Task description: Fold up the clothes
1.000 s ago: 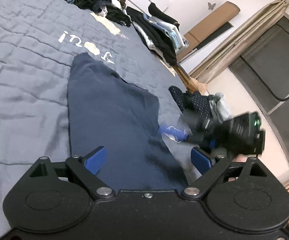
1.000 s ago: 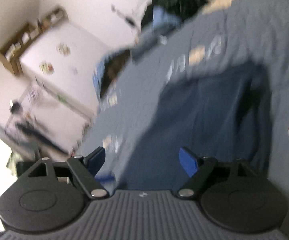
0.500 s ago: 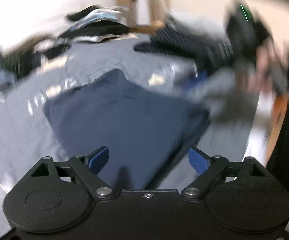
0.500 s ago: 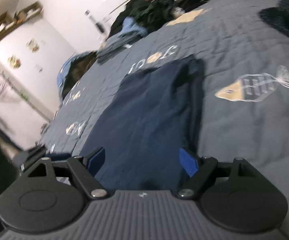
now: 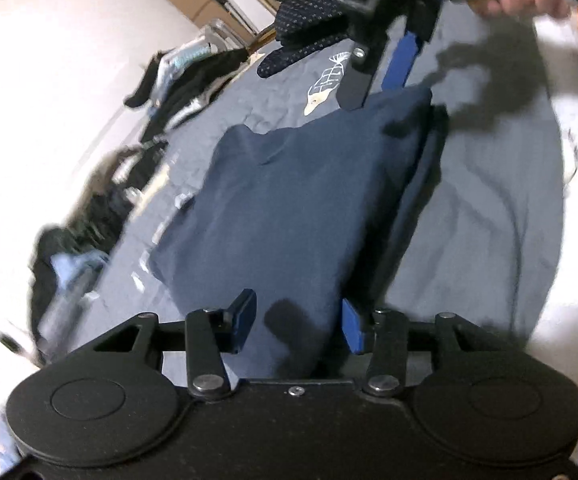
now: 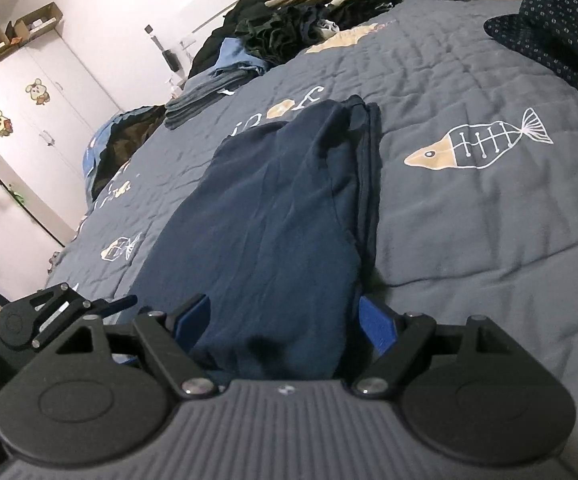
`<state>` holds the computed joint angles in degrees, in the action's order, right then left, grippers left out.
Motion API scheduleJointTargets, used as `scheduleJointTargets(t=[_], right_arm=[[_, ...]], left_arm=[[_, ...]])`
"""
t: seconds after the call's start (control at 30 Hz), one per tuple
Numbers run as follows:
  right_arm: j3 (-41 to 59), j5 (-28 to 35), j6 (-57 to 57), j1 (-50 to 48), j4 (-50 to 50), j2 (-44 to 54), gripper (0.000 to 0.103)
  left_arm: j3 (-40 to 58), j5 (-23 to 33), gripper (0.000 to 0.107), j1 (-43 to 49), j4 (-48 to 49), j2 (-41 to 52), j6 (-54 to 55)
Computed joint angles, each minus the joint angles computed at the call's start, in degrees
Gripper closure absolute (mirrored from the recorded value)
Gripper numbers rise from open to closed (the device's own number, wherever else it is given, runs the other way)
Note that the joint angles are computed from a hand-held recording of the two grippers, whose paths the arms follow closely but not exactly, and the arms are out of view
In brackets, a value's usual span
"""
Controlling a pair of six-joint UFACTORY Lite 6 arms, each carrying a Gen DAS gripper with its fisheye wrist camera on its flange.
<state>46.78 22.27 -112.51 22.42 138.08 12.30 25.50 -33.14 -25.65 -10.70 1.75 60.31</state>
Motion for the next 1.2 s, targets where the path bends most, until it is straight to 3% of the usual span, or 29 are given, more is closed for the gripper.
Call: scheduleJointTargets(t=[0.07, 0.17, 0.23, 0.33, 0.43, 0.5, 0.53, 0.63, 0.73, 0.83, 0.93, 1.03, 1.1, 1.2], right_arm=[[-0.28, -0.22, -2.04, 0.79, 2.19, -0.12, 0.022], [1.14, -2.08, -1.26, 1.67, -0.15, 1.24, 0.022], [2.45, -3.53, 2.25, 1.91, -4.22, 2.62, 0.022], [4.46, -7.02, 3.48, 3.14, -7.5, 4.85, 0.022], [5.05, -7.92, 4.08, 3.47, -8.9, 5.51, 0.022], [5.29, -8.03, 4.88, 3.45, -10.06, 5.84, 0.022], [5.43, -8.0, 5.86, 3.33, -11.25, 6.08, 0.022], [5.25, -8.14, 5.61, 3.38, -12.22, 6.16, 0.023], [5.31, -8.12, 8.02, 3.09, -15.32, 6.31, 0.023], [5.57, -8.39, 10.31, 3.13, -18.01, 6.34, 0.023], [6.01, -8.73, 15.33, 2.97, -23.6, 6.15, 0.022], [5.29, -5.96, 26.13, 0.36, -32.3, 4.02, 0.023], [3.29, -2.88, 26.77, -2.25, -30.41, 1.14, 0.023], [-1.83, 4.03, 21.23, -6.4, -20.36, -4.31, 0.023]], left_arm=[[-0.86, -2.62, 0.079, -0.7, -1.12, -0.16, 2.1], [0.11, -0.35, 0.099, -0.53, -3.85, -0.39, 6.62], [0.93, 2.25, 0.099, 0.18, -4.95, -0.72, 9.12], [0.06, 1.07, 0.094, -0.14, -6.05, -1.11, 11.4], [-0.3, -5.72, 0.085, -2.37, -8.57, 3.35, 14.28], [0.19, -10.01, 0.086, -3.72, -10.1, 7.37, 16.53], [0.51, -11.67, 0.091, -4.33, -10.84, 9.17, 17.75], [-0.03, -8.63, 0.103, -3.08, -11.86, 4.94, 20.14], [-0.84, -3.76, 0.104, -2.05, -16.12, -1.01, 26.42], [-0.65, -4.28, 0.104, -1.0, -16.08, 0.88, 27.08], [-1.89, -9.08, 0.097, -3.16, -18.28, 4.06, 29.32], [-2.28, -6.31, 0.093, -3.07, -15.65, 0.96, 24.26], [-2.57, -6.99, 0.083, -3.21, -13.68, -0.02, 20.75], [-3.58, -13.28, 0.071, -3.94, -11.0, 1.62, 17.5]])
